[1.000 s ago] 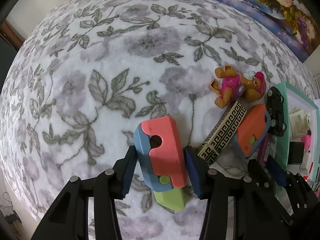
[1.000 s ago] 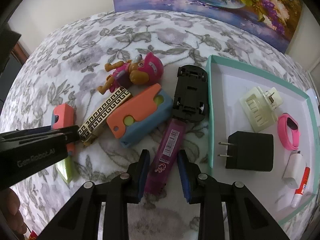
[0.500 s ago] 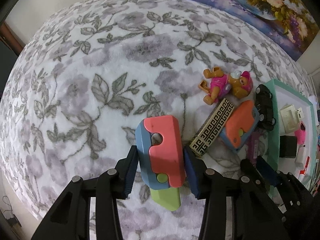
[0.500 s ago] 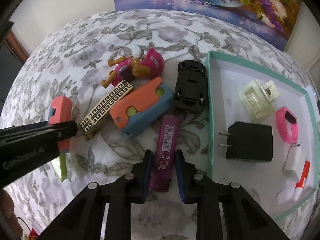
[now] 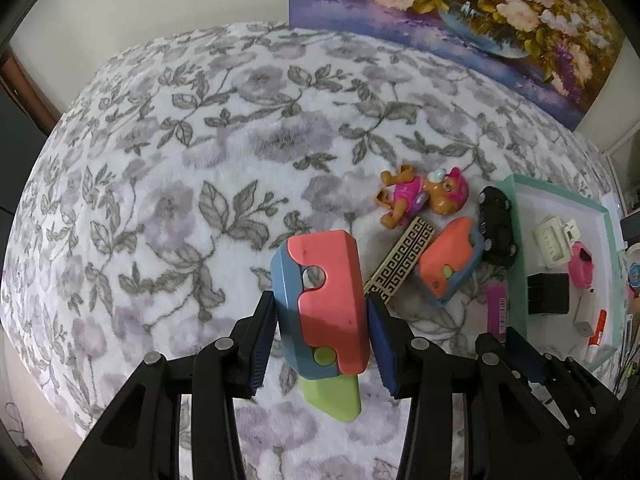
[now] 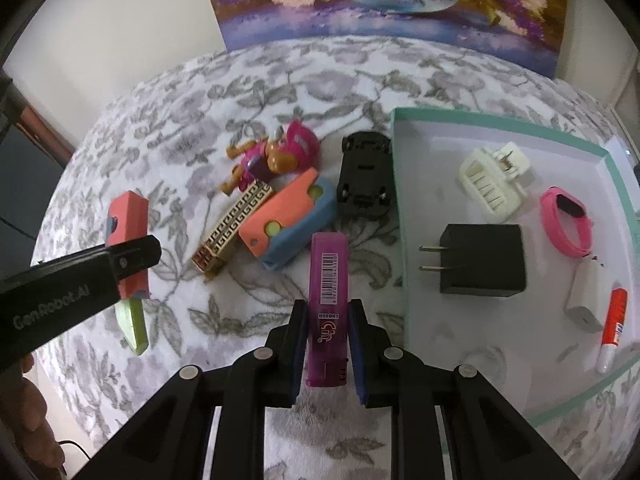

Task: Organize rigid objects
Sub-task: 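Carry the magenta stick and pink-blue block into the tray and open both tools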

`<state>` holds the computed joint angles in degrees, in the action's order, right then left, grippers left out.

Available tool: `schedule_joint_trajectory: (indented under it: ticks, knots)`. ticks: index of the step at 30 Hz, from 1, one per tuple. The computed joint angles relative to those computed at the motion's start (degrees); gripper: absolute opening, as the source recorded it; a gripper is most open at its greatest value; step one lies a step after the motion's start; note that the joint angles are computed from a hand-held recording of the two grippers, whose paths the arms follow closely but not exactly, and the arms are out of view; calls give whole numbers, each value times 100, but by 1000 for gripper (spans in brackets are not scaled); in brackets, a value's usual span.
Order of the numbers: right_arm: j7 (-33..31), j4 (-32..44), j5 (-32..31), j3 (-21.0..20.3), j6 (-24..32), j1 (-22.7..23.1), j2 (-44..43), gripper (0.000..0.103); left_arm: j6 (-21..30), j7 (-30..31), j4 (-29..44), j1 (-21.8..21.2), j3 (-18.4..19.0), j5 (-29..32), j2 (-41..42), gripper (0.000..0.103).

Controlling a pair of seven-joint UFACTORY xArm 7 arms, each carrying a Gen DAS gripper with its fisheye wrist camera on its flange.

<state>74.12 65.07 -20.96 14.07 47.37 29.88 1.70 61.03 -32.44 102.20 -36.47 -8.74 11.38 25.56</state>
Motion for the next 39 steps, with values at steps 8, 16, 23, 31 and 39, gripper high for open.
schedule_joint_trajectory:
  ticks: [8, 16, 23, 31, 39]
  knots:
    - [504, -249, -205, 68, -146, -93, -419, 21, -118, -46, 160, -104, 31, 116, 52, 46]
    - [748, -744, -227, 199, -159, -384, -1049, 21, -186, -74, 331, -297, -23, 213, 59, 46]
    - [862, -1267, -159, 315, -38, -716, -1697, 21, -95, -1, 721, -644, -86, 309, 285, 46]
    - [951, -2050, 308, 348, -140, -1013, -2483, 21, 21, 377, 1289, -1115, -142, 234, 685, 47]
    - [854, -2618, 767, 372, -232, -1219, -3056, 22, 195, 550, 1721, -1318, -160, -185, 1114, 47]
